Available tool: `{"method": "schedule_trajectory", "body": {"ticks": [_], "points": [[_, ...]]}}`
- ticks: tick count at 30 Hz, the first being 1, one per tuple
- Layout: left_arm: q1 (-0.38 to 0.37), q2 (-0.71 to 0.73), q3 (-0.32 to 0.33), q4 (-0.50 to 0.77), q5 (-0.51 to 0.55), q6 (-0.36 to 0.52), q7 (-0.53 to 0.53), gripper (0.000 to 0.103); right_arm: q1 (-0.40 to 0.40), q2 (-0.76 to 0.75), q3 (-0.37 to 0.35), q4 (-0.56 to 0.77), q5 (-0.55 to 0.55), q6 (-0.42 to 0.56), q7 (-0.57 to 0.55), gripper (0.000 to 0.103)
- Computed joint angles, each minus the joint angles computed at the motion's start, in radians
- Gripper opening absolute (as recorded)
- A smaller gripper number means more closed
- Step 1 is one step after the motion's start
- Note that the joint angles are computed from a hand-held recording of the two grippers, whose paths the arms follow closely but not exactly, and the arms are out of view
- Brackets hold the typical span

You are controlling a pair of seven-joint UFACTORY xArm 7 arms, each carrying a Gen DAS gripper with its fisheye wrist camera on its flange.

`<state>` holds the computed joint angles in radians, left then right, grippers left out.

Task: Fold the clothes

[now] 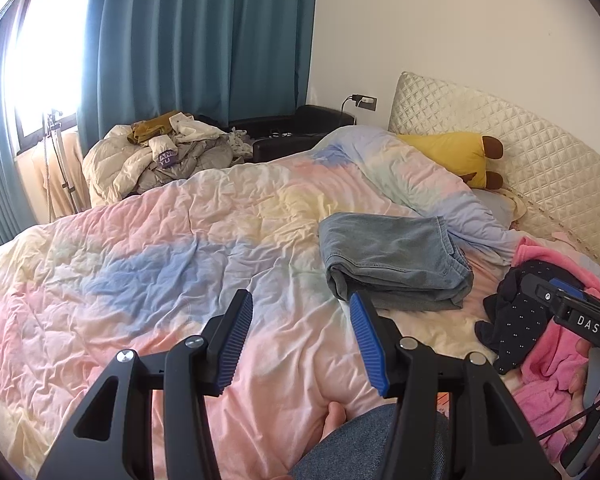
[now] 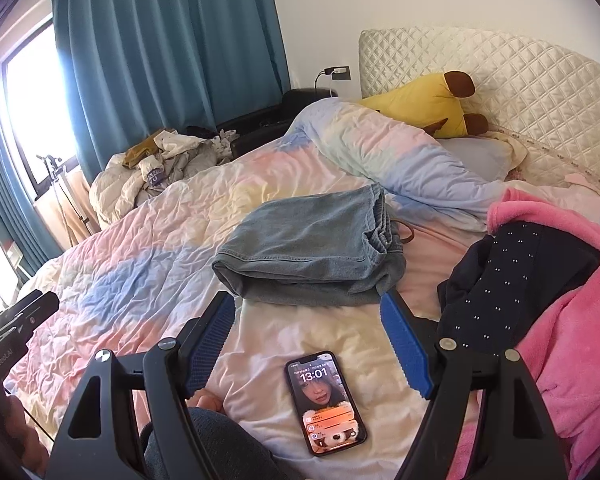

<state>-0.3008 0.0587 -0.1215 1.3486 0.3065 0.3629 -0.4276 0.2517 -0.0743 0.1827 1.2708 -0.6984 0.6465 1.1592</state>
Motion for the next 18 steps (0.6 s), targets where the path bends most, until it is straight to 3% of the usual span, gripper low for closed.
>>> {"method": "schedule_trajectory", "body": {"ticks": [18], "points": [[0.043, -0.069, -0.007, -0.095, 0.038, -0.013, -0.061, 0.053, 0.045, 0.000, 0.031, 0.014, -0.064, 0.087, 0.074, 0.076]]}}
